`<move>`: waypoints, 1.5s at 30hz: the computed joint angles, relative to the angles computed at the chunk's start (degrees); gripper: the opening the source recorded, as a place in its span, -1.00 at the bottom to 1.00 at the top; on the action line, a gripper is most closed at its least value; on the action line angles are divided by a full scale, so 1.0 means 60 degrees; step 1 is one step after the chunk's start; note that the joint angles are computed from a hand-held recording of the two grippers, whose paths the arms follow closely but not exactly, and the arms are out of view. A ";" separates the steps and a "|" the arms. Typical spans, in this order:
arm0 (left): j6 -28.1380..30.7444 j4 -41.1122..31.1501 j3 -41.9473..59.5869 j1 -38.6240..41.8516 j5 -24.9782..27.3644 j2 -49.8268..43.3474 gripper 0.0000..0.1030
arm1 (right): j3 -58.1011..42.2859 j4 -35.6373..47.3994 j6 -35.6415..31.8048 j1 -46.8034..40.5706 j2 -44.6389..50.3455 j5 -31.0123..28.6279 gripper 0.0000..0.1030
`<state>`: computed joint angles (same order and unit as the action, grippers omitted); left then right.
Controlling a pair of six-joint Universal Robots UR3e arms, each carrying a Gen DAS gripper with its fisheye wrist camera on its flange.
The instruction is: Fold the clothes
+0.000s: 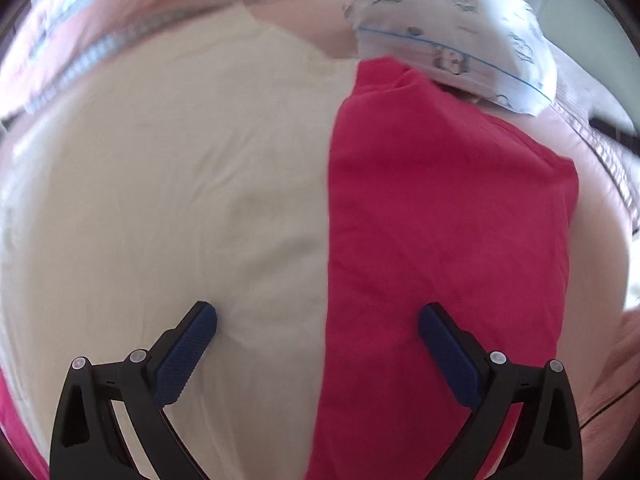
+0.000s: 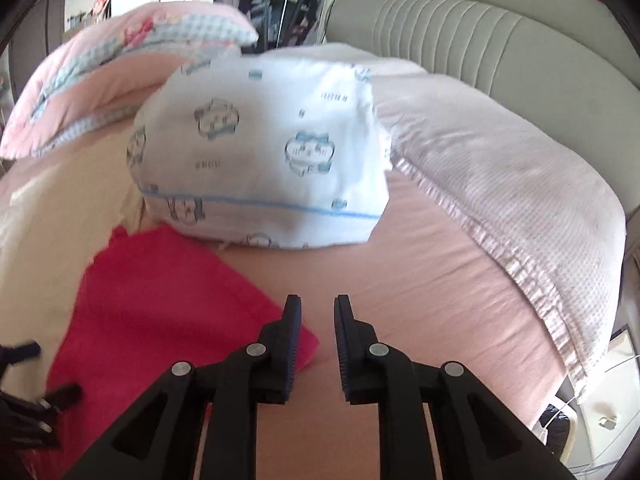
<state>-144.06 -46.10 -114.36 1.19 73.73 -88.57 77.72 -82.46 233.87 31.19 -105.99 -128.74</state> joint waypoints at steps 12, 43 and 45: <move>0.5582 -0.6246 -0.1618 0.4319 -0.1022 0.5299 0.99 | -0.0358 -0.1720 -0.2860 0.1671 0.2560 0.2557 -0.45; -0.1549 -0.0719 0.5672 -0.0939 -0.0579 -0.4110 0.99 | -0.0254 -0.3208 -0.4307 -0.1637 0.2507 0.2729 0.20; -0.1478 -0.1331 0.6677 -0.1342 -0.0063 -0.4946 0.93 | -0.0561 -0.3279 -0.4646 -0.1600 0.3351 0.2876 0.18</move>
